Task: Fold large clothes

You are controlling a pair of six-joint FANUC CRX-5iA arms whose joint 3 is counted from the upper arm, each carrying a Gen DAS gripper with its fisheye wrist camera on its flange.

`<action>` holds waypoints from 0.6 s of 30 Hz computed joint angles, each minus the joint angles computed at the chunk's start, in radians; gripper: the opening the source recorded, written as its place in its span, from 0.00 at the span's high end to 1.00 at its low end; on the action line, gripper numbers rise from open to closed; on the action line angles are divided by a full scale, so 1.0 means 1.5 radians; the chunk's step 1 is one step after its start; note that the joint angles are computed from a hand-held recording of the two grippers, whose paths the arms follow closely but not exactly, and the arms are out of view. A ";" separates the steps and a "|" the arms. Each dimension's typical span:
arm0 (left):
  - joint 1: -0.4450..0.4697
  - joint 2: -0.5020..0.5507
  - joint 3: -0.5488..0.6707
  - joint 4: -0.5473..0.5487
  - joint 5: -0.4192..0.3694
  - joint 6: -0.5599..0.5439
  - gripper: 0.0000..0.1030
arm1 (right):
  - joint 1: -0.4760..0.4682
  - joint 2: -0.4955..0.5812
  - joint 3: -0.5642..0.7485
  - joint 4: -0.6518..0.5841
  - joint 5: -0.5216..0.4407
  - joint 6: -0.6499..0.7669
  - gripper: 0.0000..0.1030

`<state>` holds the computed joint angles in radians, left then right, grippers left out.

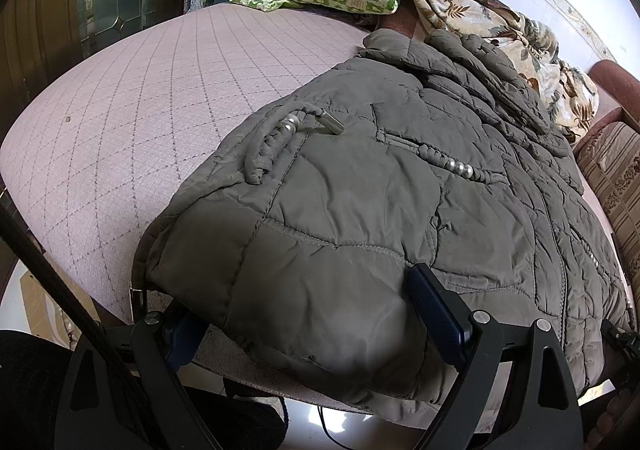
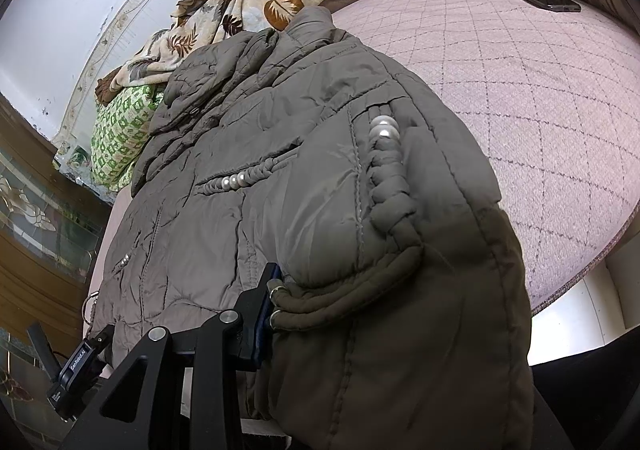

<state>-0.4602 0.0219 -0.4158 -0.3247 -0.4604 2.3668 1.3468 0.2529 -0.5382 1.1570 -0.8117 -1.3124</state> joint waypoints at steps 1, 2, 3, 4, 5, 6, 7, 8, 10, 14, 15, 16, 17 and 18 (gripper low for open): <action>0.000 0.000 0.000 0.000 0.000 0.000 0.11 | 0.000 0.000 0.001 -0.001 0.000 0.001 0.58; -0.001 0.000 0.001 -0.002 -0.001 0.001 0.11 | 0.001 0.000 0.001 -0.002 -0.001 0.003 0.59; -0.004 0.001 0.004 -0.011 -0.003 0.007 0.13 | 0.002 0.001 0.001 -0.002 -0.004 0.002 0.60; -0.006 0.000 0.005 -0.017 -0.002 0.011 0.18 | 0.003 0.002 0.003 -0.001 -0.008 0.002 0.64; -0.008 -0.001 0.007 -0.026 -0.002 0.017 0.20 | 0.004 0.003 0.003 0.002 -0.010 0.003 0.67; -0.011 -0.001 0.010 -0.034 -0.004 0.020 0.24 | 0.006 0.005 0.007 -0.001 -0.015 0.014 0.67; -0.015 -0.001 0.013 -0.043 -0.008 0.025 0.26 | 0.009 0.008 0.015 -0.012 -0.024 0.031 0.67; -0.017 -0.002 0.013 -0.047 -0.008 0.026 0.27 | 0.010 0.009 0.019 -0.018 -0.028 0.041 0.67; -0.016 -0.003 0.013 -0.046 -0.008 0.023 0.29 | 0.009 0.008 0.018 -0.018 -0.024 0.038 0.67; -0.015 -0.002 0.012 -0.044 -0.007 0.021 0.28 | 0.005 0.002 0.008 -0.009 -0.010 0.024 0.66; -0.017 -0.002 0.014 -0.047 -0.011 0.025 0.27 | 0.005 0.000 0.006 -0.009 -0.009 0.024 0.65; -0.017 -0.001 0.015 -0.048 -0.012 0.026 0.27 | 0.005 -0.001 0.005 -0.009 -0.008 0.024 0.65; -0.019 0.001 0.018 -0.051 -0.016 0.030 0.26 | 0.005 -0.002 0.003 -0.008 -0.007 0.023 0.65; -0.020 0.001 0.021 -0.057 -0.023 0.040 0.23 | 0.005 -0.003 0.002 -0.007 -0.006 0.021 0.65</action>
<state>-0.4905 0.0239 -0.3849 -0.4096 -0.4950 2.4263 1.3537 0.2480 -0.5358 1.1463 -0.8203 -1.2811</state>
